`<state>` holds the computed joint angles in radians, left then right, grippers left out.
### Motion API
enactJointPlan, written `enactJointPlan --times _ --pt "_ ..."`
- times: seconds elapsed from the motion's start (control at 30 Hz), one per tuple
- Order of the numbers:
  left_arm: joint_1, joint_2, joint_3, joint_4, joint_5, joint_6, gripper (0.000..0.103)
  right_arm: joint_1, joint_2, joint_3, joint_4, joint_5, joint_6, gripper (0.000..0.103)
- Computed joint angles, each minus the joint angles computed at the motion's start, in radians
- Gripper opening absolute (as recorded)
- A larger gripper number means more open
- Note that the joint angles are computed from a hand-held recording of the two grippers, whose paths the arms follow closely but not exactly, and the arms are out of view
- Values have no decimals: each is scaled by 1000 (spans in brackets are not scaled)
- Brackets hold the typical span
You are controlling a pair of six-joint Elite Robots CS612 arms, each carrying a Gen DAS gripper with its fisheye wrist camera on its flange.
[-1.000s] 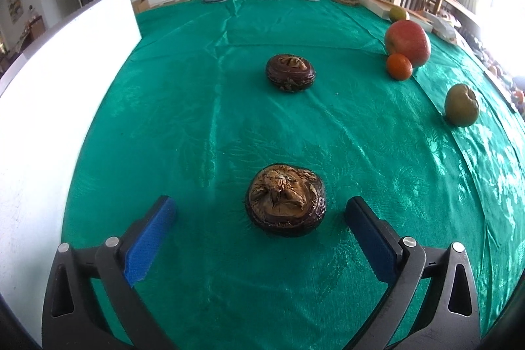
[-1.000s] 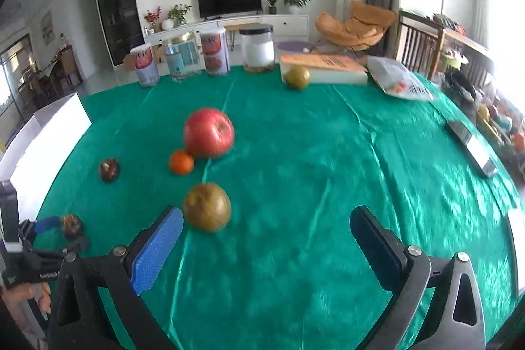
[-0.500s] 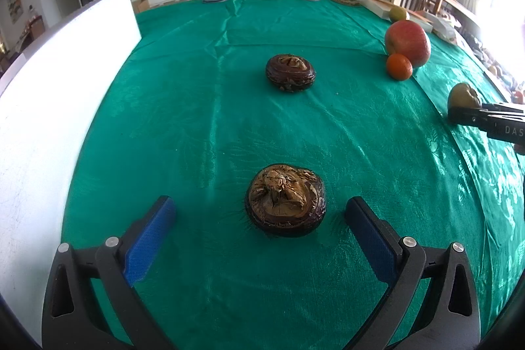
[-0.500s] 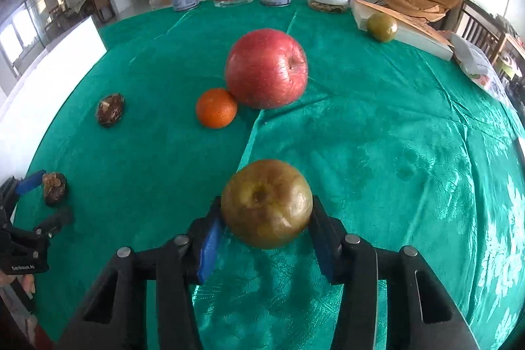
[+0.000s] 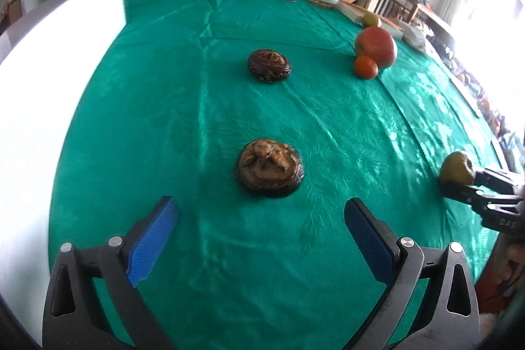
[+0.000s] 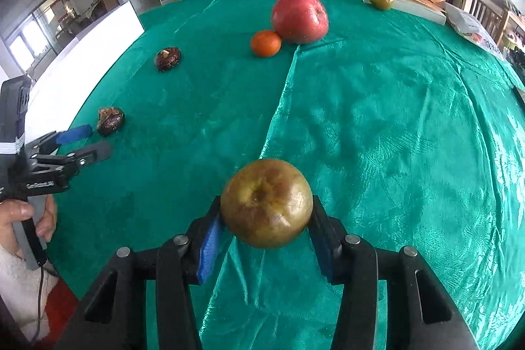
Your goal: Organize fruits
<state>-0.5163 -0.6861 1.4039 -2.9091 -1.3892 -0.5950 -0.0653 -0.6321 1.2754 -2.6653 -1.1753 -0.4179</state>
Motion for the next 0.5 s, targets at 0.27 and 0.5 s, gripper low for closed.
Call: enactJointPlan --times 0.27,0.5 --pt "-5 -7 1 26 24 -2 101 -9 -7 16 -35 41 1 68" --pt "-30 40 -107 145 131 128 72 -5 -4 4 -17 60 -77 68"
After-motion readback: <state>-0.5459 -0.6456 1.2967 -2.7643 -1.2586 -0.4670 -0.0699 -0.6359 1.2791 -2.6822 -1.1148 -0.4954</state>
